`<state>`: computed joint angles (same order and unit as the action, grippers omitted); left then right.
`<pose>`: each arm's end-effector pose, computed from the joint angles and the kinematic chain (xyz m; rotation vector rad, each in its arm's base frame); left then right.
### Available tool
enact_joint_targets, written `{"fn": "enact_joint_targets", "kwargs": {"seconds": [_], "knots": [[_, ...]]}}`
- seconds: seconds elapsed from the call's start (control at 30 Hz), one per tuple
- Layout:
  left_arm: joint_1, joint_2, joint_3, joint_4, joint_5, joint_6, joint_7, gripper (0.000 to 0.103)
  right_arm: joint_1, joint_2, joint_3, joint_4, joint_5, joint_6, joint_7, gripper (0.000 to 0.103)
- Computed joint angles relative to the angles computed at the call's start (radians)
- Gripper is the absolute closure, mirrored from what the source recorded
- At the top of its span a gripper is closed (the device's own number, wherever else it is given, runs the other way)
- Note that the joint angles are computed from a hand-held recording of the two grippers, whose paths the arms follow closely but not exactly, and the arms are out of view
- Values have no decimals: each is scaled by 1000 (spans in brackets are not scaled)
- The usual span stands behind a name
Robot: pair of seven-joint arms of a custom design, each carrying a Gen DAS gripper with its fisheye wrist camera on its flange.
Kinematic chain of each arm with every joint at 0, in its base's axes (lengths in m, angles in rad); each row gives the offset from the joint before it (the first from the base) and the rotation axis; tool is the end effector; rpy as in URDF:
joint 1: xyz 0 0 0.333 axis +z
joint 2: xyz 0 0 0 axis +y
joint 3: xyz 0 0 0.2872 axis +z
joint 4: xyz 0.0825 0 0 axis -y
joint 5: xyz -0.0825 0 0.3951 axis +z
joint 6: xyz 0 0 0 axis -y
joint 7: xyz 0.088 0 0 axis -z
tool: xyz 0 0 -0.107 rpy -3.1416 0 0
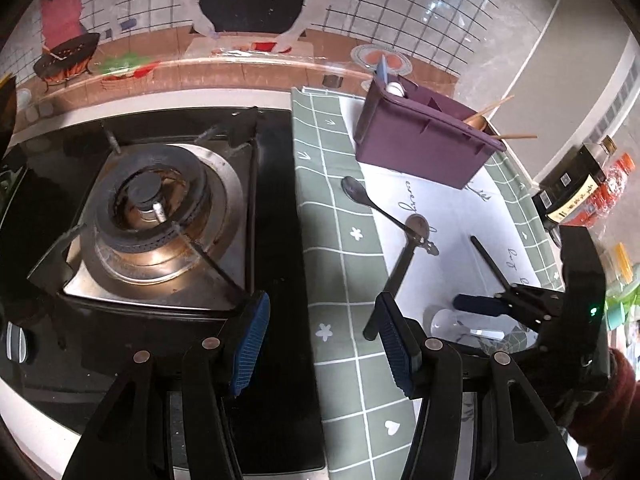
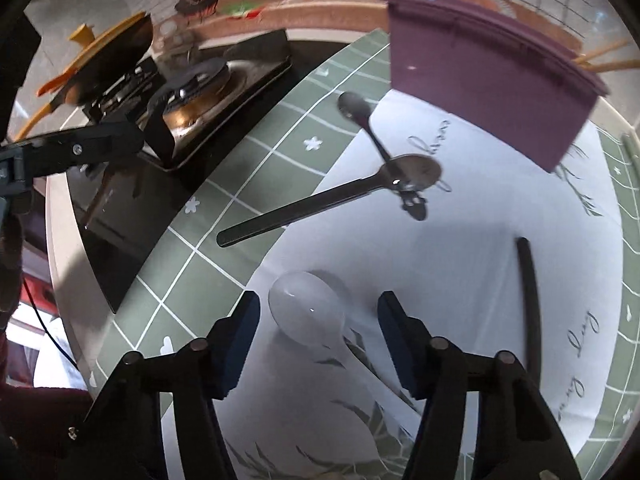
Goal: Organize utensils
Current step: 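Move both open tools back over the remaining utensils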
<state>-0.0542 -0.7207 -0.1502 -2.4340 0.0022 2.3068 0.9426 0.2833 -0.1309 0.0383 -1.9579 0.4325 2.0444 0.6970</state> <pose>0.3996 -0.0929 0.5858 -2.3064 1.4799 -0.7155 0.5216 0.1989 0.5274 -2.5937 0.7074 0.0107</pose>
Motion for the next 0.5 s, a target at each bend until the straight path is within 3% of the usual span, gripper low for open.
{"fn": "enact_joint_targets", "kwargs": {"seconds": [0.1,0.17,0.4,0.5], "knots": [[-11,38,6,24,-16,8,12,47,1,-15,2,-23,-2,33,-7,52],[-17,78,5,49,-23,17,19,47,0,-17,2,-32,-13,62,7,68],[-46,207,17,136,-75,40,67,47,-53,5,-38,8,3,52,130,69],[-64,284,47,190,-159,46,89,47,-90,15,-55,19,-4,75,209,69]]}}
